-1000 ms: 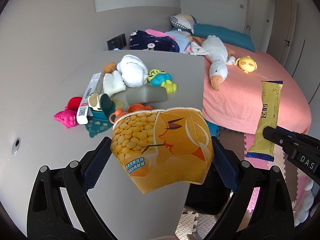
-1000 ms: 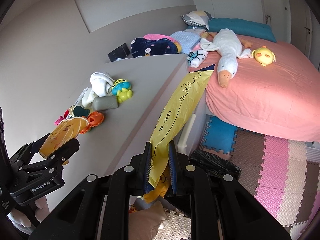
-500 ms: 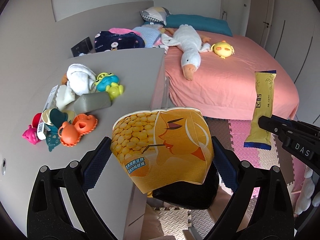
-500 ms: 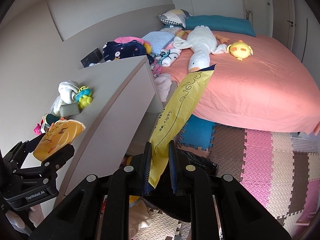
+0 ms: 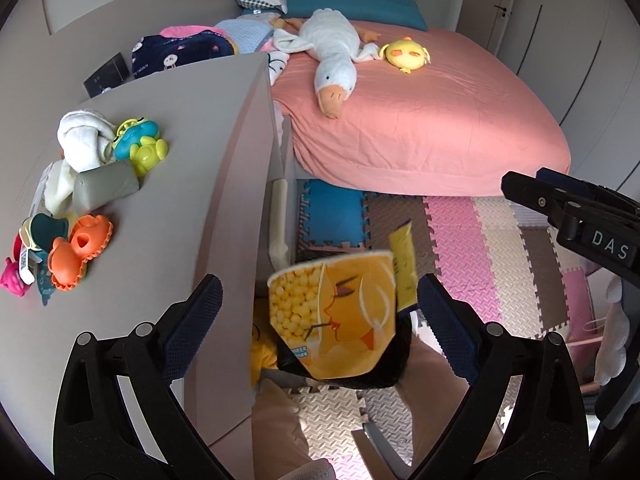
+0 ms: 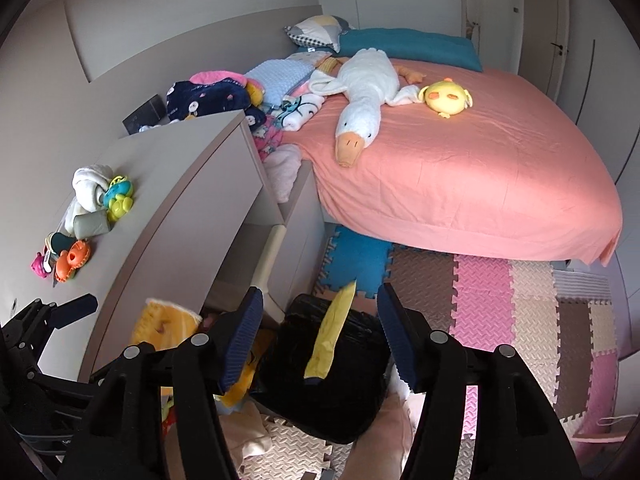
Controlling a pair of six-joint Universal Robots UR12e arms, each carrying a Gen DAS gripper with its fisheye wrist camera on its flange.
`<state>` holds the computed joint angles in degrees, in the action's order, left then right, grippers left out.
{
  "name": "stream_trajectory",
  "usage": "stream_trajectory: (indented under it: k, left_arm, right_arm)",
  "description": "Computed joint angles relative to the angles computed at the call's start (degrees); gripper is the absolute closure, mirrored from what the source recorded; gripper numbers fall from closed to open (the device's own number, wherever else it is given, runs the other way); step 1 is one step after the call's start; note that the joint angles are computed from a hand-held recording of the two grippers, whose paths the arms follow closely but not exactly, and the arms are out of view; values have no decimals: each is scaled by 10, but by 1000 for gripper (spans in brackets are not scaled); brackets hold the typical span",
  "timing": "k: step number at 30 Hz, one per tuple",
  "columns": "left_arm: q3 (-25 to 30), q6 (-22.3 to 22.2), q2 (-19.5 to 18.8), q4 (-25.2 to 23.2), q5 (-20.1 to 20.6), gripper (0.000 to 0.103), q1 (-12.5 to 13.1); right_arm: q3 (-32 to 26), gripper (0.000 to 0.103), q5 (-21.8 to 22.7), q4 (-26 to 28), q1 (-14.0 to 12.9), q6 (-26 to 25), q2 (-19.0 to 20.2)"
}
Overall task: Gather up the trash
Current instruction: 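Carry cup and wrapper over the black bin and open both tools, then return both tools to the desk toward the pink toy and grey block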
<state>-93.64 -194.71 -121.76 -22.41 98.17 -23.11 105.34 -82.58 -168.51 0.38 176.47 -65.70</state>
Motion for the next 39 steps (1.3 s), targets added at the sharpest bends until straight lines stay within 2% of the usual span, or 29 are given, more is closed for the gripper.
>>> stream_trajectory:
  k: [4, 11, 16, 26, 34, 39]
  left_arm:
    - [-8, -23, 5, 12, -1, 7, 7]
    - [-12, -23, 10, 19, 12, 7, 12]
    - [-24, -39, 18, 26, 22, 7, 20]
    - [-61, -58, 41, 47, 52, 7, 39]
    - [-98, -94, 66, 55, 42, 7, 66]
    - [-119, -103, 80, 66, 55, 7, 77]
  right_arm:
    - [-6, 42, 2, 0, -2, 5, 3]
    - [-11, 42, 13, 3, 2, 3, 6]
    - [-15, 42, 24, 6, 10, -3, 9]
    - [-30, 42, 48, 16, 32, -25, 19]
    - [-44, 42, 62, 25, 55, -46, 28]
    - [-56, 42, 75, 32, 69, -62, 35]
